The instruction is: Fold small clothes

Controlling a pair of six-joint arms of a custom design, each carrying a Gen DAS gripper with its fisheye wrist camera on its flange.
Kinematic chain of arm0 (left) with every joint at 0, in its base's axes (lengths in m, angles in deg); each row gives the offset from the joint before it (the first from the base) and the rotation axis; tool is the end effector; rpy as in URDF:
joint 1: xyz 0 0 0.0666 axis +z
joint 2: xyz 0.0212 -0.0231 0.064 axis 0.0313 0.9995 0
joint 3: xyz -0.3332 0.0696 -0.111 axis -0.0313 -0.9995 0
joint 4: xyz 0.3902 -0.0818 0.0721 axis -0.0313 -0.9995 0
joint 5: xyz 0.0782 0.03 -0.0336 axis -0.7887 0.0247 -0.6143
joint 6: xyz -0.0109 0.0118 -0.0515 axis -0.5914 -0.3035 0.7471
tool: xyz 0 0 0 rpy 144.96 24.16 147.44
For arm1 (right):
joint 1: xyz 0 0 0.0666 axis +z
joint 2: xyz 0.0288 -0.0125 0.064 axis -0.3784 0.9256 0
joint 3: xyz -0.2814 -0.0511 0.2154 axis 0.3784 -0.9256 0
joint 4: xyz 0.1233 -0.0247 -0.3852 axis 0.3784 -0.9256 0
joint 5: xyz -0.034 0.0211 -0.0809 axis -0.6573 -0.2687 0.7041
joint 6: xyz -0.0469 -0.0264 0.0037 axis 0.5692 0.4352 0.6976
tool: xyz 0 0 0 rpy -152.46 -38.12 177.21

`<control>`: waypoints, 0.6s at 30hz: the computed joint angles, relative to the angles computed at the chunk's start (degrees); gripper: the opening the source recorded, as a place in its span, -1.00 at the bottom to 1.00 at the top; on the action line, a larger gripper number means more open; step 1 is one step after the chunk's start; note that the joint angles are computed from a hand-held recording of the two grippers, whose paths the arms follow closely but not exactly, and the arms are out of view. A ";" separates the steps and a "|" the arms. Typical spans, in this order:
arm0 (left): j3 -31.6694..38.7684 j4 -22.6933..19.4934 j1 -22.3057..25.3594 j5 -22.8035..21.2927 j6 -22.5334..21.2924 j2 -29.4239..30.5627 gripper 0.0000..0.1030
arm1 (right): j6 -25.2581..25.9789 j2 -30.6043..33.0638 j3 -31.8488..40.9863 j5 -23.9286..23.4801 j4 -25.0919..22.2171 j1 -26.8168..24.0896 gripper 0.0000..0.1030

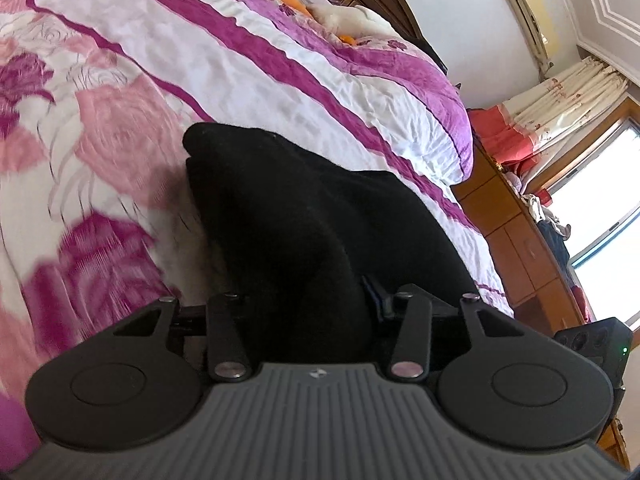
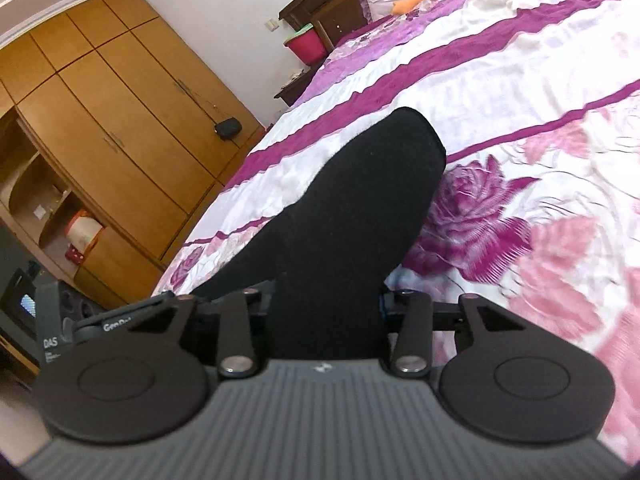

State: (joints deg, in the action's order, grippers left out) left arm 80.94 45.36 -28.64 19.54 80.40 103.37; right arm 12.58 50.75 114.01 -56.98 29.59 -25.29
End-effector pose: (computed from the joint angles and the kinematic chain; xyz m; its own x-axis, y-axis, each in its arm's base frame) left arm 0.4111 -0.2426 0.3457 -0.6659 -0.5083 -0.5461 0.0000 0.7320 -0.6814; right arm 0.4768 -0.0001 0.3378 -0.7244 0.1259 -0.6778 -0.4115 0.7099 0.5717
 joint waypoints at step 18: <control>4.73 -7.78 -15.72 -15.57 -4.41 5.83 0.05 | 12.22 -6.32 -8.94 3.07 -5.63 -10.86 -0.02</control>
